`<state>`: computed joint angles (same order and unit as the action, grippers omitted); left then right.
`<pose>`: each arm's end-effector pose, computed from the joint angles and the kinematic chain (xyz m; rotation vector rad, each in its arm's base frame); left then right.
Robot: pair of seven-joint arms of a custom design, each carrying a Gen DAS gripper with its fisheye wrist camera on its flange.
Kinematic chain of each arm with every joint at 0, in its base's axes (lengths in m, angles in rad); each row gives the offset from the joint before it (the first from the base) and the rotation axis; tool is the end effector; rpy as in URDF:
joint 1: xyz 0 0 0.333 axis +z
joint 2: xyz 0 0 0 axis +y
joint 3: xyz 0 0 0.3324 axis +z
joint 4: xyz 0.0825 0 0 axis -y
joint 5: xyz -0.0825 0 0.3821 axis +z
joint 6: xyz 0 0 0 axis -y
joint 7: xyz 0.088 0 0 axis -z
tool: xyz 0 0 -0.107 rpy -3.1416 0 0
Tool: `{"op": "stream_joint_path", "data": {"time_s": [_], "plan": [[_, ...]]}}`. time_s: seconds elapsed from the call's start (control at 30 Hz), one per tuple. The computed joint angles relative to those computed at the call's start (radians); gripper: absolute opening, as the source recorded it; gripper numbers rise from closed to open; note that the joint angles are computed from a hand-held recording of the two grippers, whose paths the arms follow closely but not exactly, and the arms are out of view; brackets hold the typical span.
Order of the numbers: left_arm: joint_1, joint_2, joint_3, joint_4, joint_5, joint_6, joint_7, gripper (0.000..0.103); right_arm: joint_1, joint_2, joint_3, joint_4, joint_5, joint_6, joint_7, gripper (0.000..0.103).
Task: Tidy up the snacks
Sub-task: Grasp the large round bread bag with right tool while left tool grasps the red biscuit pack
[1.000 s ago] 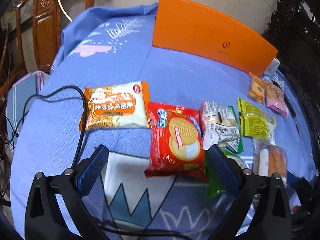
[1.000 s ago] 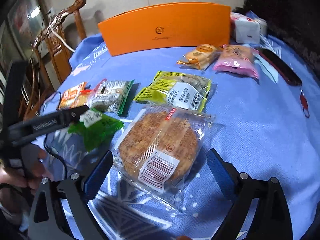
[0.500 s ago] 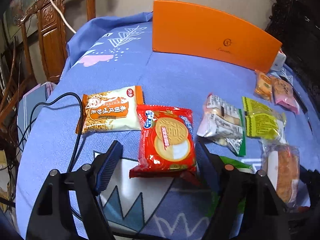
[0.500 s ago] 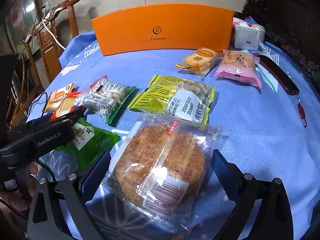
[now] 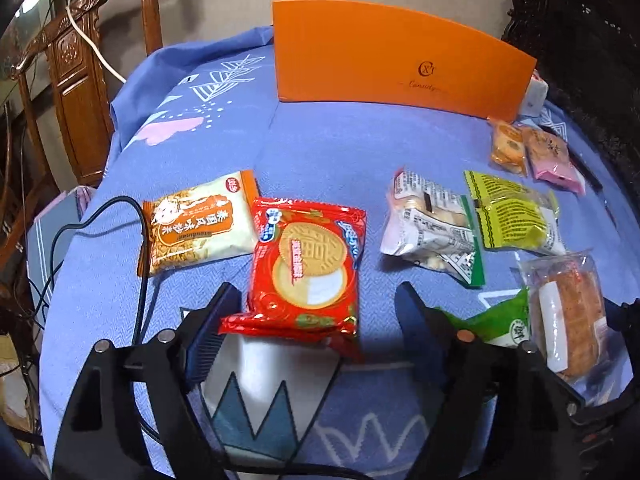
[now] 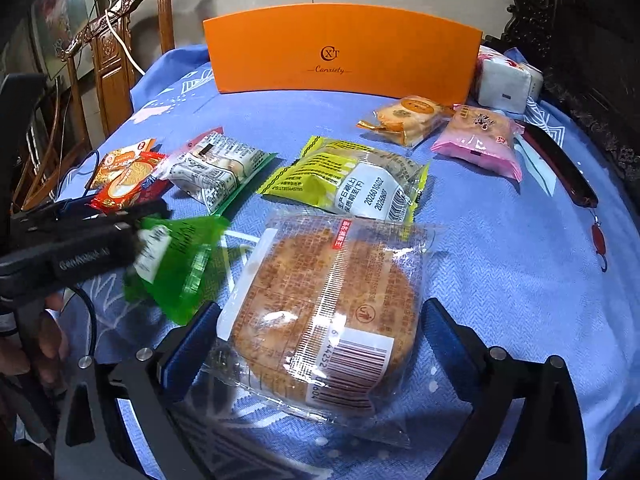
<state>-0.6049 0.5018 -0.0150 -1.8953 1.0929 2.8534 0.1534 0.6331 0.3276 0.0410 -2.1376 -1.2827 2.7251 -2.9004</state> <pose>0.5071 -0.4198 0.2830 -1.6816 2.0428 -0.6926 0.4316 0.3898 0.2780 -1.8391 1.8397 -0.6244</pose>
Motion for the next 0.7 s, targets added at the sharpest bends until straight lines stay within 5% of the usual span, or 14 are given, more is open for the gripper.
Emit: {"op": "stream_joint_path", "data": {"time_s": [0.1, 0.2, 0.43, 0.53, 0.7], "plan": [[0.001, 0.001, 0.002, -0.001, 0.002, 0.010, -0.003, 0.080, 0.000, 0.000, 0.001, 0.000, 0.005, -0.003, -0.007, 0.100], [0.027, 0.015, -0.022, 0.005, -0.039, 0.038, 0.094, 0.093, 0.001, -0.001, 0.001, -0.002, 0.006, -0.002, -0.009, 0.100], [-0.006, 0.018, 0.017, 0.005, -0.087, 0.054, 0.125, 0.095, 0.001, -0.002, 0.000, -0.003, 0.001, -0.002, -0.005, 0.100], [-0.035, 0.007, 0.050, -0.003, -0.060, 0.045, 0.074, 0.084, 0.001, -0.002, 0.001, -0.002, 0.001, -0.002, -0.003, 0.100], [-0.021, -0.020, 0.054, -0.031, 0.009, 0.057, -0.001, 0.050, 0.002, -0.001, 0.002, -0.001, 0.002, -0.004, -0.006, 0.100]]}}
